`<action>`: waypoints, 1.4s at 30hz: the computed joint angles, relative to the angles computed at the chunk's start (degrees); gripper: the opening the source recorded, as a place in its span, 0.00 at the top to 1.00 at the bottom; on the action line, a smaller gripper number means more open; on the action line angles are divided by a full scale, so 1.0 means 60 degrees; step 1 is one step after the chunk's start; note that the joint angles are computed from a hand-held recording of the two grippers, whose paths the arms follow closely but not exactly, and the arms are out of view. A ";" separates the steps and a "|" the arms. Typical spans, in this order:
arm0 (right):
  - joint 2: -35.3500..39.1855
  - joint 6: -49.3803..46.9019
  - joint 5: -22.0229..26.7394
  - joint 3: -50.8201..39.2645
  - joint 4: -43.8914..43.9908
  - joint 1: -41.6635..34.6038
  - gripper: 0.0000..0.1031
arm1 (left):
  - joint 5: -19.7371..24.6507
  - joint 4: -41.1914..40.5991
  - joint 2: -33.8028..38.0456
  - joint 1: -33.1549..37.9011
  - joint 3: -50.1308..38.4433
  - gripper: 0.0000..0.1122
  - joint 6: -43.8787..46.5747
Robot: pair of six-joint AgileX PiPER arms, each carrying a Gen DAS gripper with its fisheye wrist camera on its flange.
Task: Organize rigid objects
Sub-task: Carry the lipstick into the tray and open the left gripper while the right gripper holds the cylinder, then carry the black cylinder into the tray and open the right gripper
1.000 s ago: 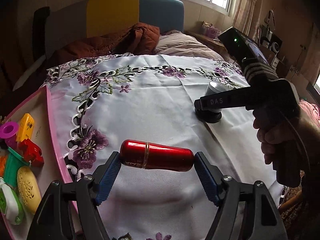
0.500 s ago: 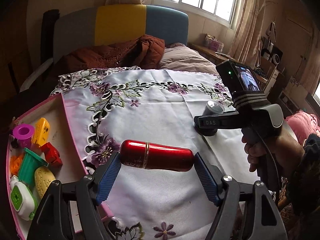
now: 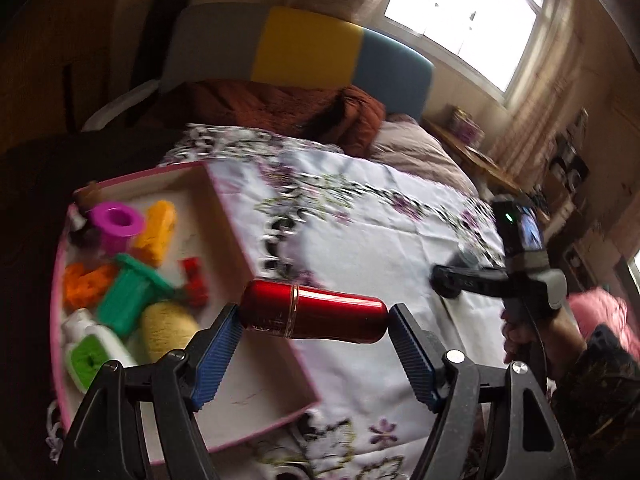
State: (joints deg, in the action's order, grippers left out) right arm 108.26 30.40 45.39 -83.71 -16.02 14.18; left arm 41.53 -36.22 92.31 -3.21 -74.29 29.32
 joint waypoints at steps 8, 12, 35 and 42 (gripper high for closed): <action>0.0012 -0.0059 0.0060 -0.0036 0.0004 0.0005 0.57 | 0.0662 -0.0072 0.1294 0.1656 -0.1527 0.32 -0.0591; 0.0018 -0.0108 0.0093 -0.0060 0.0026 0.0004 0.56 | 0.1195 -0.0032 0.2231 0.1593 -0.2763 0.32 -0.0864; 0.0042 -0.0219 0.0128 -0.0095 -0.0010 0.0009 0.56 | 0.1886 0.1561 0.4009 0.0973 -0.4939 0.32 -0.1999; 0.0027 -0.0244 0.0118 -0.0070 -0.0063 0.0014 0.56 | 0.1040 0.1703 0.2781 0.1108 -0.3314 0.32 -0.2054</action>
State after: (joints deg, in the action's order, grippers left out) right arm 108.42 28.93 46.09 -84.13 -16.40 14.26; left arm 47.76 -26.01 109.00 3.44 -94.17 16.99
